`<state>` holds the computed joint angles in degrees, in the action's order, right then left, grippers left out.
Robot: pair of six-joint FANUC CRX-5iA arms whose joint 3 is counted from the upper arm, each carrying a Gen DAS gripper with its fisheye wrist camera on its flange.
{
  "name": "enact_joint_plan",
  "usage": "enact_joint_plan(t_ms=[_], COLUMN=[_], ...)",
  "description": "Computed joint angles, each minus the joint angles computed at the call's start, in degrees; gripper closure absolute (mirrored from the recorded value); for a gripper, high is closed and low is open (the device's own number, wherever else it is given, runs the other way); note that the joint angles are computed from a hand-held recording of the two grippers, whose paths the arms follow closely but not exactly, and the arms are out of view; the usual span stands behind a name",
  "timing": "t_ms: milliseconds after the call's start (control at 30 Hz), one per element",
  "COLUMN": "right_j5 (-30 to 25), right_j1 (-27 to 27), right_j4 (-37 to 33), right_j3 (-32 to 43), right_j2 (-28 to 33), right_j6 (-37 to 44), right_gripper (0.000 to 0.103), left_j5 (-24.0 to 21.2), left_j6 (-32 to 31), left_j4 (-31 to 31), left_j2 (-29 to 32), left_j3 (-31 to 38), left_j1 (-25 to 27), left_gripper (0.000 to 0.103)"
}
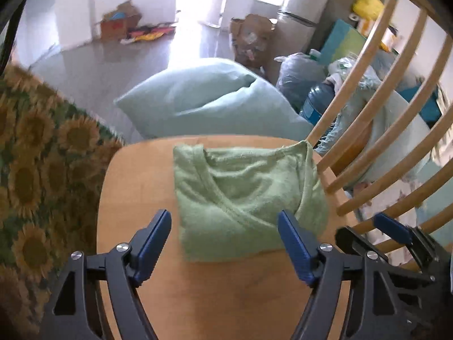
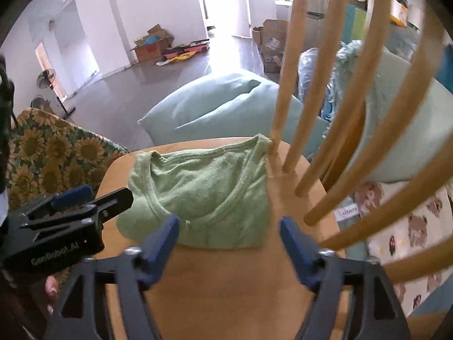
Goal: Fold clothes
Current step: 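Release the shirt and pull both grippers back from the chair seat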
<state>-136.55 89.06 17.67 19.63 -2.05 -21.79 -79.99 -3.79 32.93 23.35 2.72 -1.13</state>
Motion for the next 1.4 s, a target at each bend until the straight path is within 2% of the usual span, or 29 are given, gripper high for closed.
enact_joint_plan(t_ms=[67,267,400,467,533,633,800,867,1033,1400], right_j5=[-1.4,-4.7,-5.6,-6.2,-6.5,-6.6,-5.6,-5.2,-4.7,-3.7], right_j1=[0.8,2.5,3.3,3.4,3.4,3.2,2.5,2.6,3.5,2.9], right_j4=[-0.5,-1.9,-2.7,-2.6,-2.2,-1.3,-1.0,-1.6,-1.6,0.8], right_j3=[1.9,6.7,8.8,9.2,9.1,8.6,5.8,5.2,4.1,1.8], right_j2=[0.6,2.9,3.9,4.2,4.1,3.9,2.9,2.5,1.8,0.1], right_j6=[-1.1,-2.6,-2.8,-2.3,-1.9,-0.8,1.1,0.1,-2.9,-0.2], right_gripper=[0.02,0.015,0.014,0.011,0.0,0.0,0.0,0.0,0.0,0.0], left_j5=[0.6,4.6,4.7,4.3,3.9,4.5,10.5,11.4,10.3,11.2], left_j6=[1.3,-2.8,-4.6,-5.2,-4.8,-4.8,-6.0,-5.8,-3.7,-3.2], left_j4=[-1.5,-0.4,0.3,0.5,-0.1,0.7,1.2,0.3,-0.4,0.1], left_j2=[-0.6,-4.8,-5.6,-5.5,-5.5,-5.6,-7.5,-7.7,-7.2,-6.7], left_j3=[0.1,-3.8,-4.3,-4.3,-3.9,-4.7,-8.6,-8.9,-8.6,-8.5], left_j1=[0.2,1.7,2.2,2.4,2.3,2.5,2.0,1.8,2.1,1.8], left_gripper=[0.025,0.023,0.02,0.018,0.018,0.018,0.018,0.018,0.018,0.018])
